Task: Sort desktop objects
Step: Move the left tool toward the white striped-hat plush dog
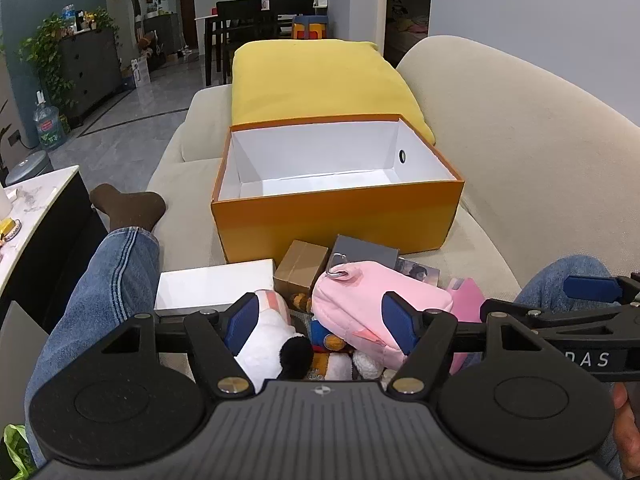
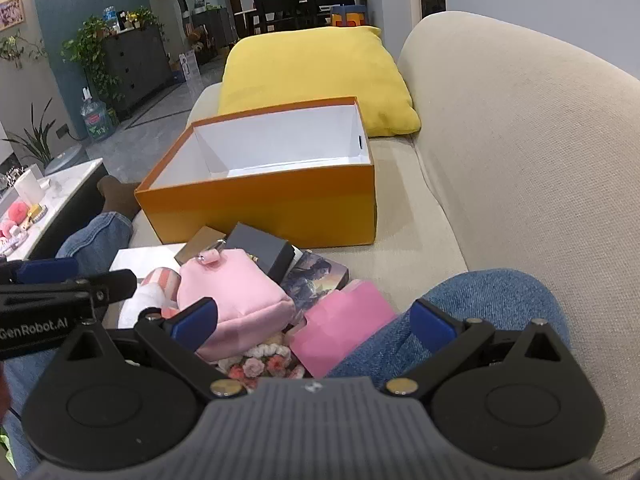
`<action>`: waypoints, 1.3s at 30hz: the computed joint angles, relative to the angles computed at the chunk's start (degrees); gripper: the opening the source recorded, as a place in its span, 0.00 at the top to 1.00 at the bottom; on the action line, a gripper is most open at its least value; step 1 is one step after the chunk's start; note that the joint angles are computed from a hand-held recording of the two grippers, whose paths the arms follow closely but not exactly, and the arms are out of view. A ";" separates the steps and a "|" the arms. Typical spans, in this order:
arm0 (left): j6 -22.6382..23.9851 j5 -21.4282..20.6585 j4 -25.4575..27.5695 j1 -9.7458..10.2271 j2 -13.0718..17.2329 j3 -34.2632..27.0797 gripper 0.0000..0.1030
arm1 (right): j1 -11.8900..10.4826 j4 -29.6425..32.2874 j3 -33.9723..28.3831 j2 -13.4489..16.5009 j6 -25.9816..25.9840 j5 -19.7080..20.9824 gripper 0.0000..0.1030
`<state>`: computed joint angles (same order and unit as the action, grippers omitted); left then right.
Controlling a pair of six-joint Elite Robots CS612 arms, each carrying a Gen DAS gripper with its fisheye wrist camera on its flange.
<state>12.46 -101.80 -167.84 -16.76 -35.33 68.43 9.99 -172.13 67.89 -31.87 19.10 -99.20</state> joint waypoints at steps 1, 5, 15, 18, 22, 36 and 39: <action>0.02 0.12 -0.03 0.01 -0.01 0.01 0.22 | -0.02 0.13 -0.04 0.02 0.04 0.08 0.01; 0.12 0.55 1.00 0.01 0.02 -0.20 0.22 | -0.01 1.03 -0.29 0.05 0.00 0.23 0.01; -0.77 1.80 3.67 -0.07 0.16 -0.93 0.22 | -0.06 2.33 -1.00 0.46 -0.46 1.54 0.01; -0.83 1.89 4.03 -0.07 0.25 -1.12 0.22 | -0.02 2.69 -1.27 0.57 -0.83 1.84 0.01; -0.92 1.85 3.98 -0.07 0.25 -1.11 0.22 | 0.04 2.90 -1.42 0.60 -1.21 1.98 0.01; -1.27 0.32 4.64 0.53 0.28 -1.20 0.25 | 0.12 4.01 -1.84 0.71 -1.38 2.69 0.01; -1.43 0.35 5.03 0.60 0.29 -1.25 0.30 | 0.09 4.05 -1.91 0.79 -1.59 3.23 0.03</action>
<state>11.03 -101.45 -162.81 -16.16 -35.04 67.18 10.08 -168.08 65.98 -31.07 17.50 -95.96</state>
